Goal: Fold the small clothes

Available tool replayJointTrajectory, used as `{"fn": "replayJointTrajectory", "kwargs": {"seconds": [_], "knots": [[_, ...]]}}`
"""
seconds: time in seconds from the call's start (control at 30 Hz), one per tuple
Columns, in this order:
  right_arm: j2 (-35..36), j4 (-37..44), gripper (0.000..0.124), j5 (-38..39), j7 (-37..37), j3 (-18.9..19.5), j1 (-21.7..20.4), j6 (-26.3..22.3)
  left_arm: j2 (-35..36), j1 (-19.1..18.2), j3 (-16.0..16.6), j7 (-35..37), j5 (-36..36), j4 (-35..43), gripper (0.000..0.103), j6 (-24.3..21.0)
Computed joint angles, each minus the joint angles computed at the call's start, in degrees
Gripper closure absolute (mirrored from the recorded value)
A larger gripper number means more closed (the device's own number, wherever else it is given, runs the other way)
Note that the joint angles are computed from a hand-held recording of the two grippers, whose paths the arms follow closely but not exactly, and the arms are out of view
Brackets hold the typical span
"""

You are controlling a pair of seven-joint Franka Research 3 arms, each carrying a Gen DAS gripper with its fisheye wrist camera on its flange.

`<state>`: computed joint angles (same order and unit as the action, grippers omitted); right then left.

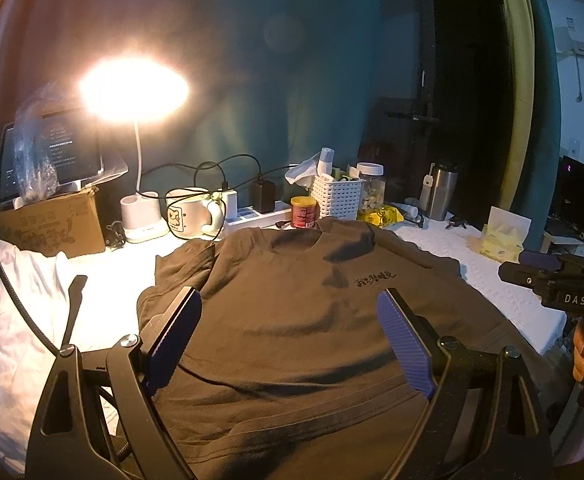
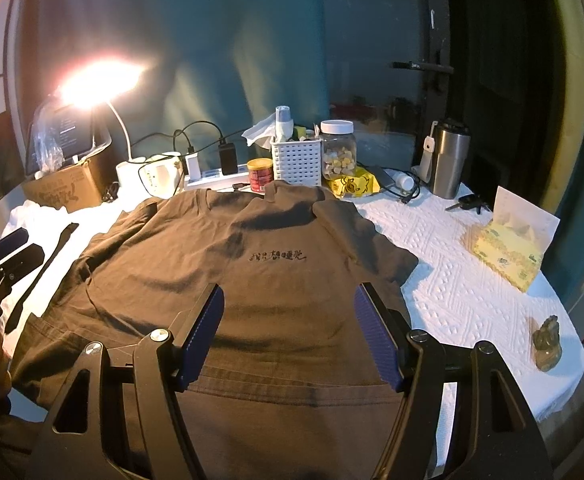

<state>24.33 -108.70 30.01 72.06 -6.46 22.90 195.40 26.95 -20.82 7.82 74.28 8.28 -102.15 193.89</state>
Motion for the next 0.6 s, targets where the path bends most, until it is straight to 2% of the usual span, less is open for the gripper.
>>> {"fn": "replayJointTrajectory", "kwargs": {"seconds": [0.43,0.6], "knots": [[0.2,0.3,0.053,0.2,-0.1,-0.4,0.3,-0.3,0.4,0.2,-0.5,-0.6,0.4,1.0,0.014,-0.9],[0.8,1.4,0.053,-0.9,0.7,1.0,-1.7,-1.3,1.7,0.4,-0.9,-1.8,1.7,3.5,0.014,-3.0]]}}
